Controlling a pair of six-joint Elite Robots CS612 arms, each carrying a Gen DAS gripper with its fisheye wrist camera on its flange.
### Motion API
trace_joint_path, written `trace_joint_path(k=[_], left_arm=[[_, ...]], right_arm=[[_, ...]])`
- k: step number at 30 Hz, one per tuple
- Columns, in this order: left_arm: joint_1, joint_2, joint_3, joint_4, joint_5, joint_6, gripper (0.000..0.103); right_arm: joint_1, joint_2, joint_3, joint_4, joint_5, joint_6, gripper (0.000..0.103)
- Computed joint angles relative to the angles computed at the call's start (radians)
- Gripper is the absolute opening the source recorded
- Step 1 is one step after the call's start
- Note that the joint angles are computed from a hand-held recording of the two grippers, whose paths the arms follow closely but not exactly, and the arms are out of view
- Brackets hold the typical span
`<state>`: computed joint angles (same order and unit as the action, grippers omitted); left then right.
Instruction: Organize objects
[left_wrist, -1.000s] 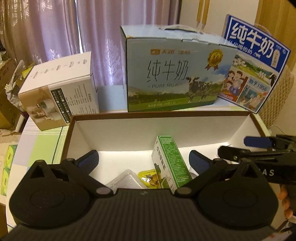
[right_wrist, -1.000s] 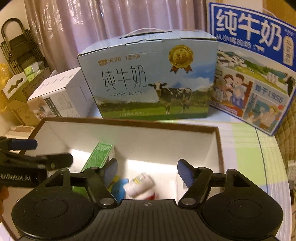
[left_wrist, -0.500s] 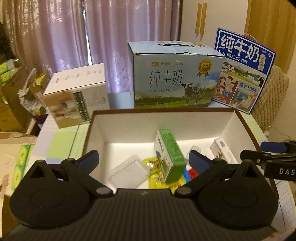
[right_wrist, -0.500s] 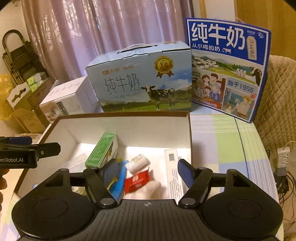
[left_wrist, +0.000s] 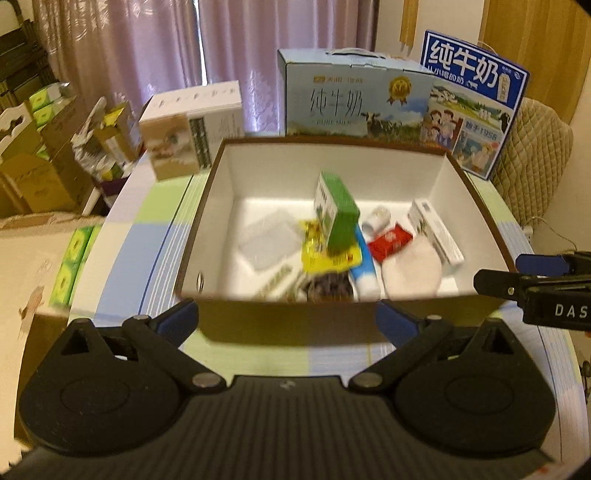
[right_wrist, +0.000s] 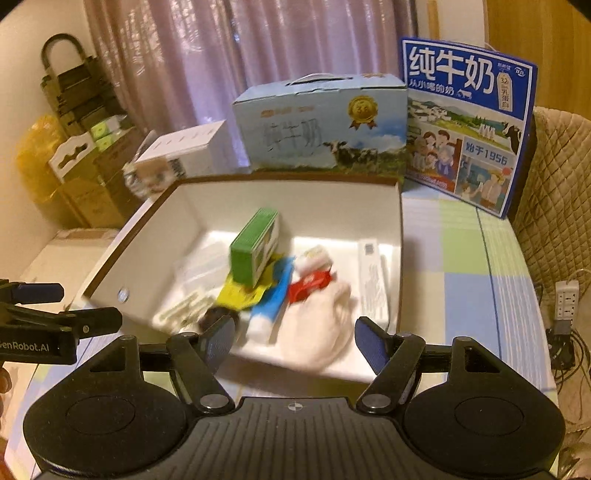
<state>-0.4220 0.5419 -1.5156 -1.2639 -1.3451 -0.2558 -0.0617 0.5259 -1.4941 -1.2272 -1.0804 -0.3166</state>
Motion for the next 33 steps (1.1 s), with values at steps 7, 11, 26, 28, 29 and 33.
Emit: trace_joint_path(k=[7, 11, 26, 28, 29, 33], left_arm=[[-0.025, 0.028, -0.104, 0.102, 0.039, -0.053, 0.099], [-0.041, 0.039, -0.149, 0.147, 0.063, -0.08, 0.099], [-0.094, 0.074, -0.273, 0.289, 0.095, -0.184, 0.098], [-0.099, 0.079, -0.285, 0.303, 0.096, -0.197, 0.098], [-0.102, 0.081, -0.291, 0.311, 0.096, -0.204, 0.098], [-0.11, 0.086, -0.304, 0.333, 0.096, -0.22, 0.097]], right_arm=[[-0.017, 0.025, -0.093, 0.114, 0.033, -0.054, 0.069], [-0.027, 0.033, -0.131, 0.159, 0.048, -0.075, 0.069], [-0.065, 0.06, -0.251, 0.331, 0.075, -0.178, 0.069], [-0.07, 0.063, -0.264, 0.347, 0.078, -0.191, 0.069], [-0.071, 0.064, -0.269, 0.353, 0.08, -0.195, 0.069], [-0.077, 0.068, -0.286, 0.382, 0.087, -0.215, 0.069]])
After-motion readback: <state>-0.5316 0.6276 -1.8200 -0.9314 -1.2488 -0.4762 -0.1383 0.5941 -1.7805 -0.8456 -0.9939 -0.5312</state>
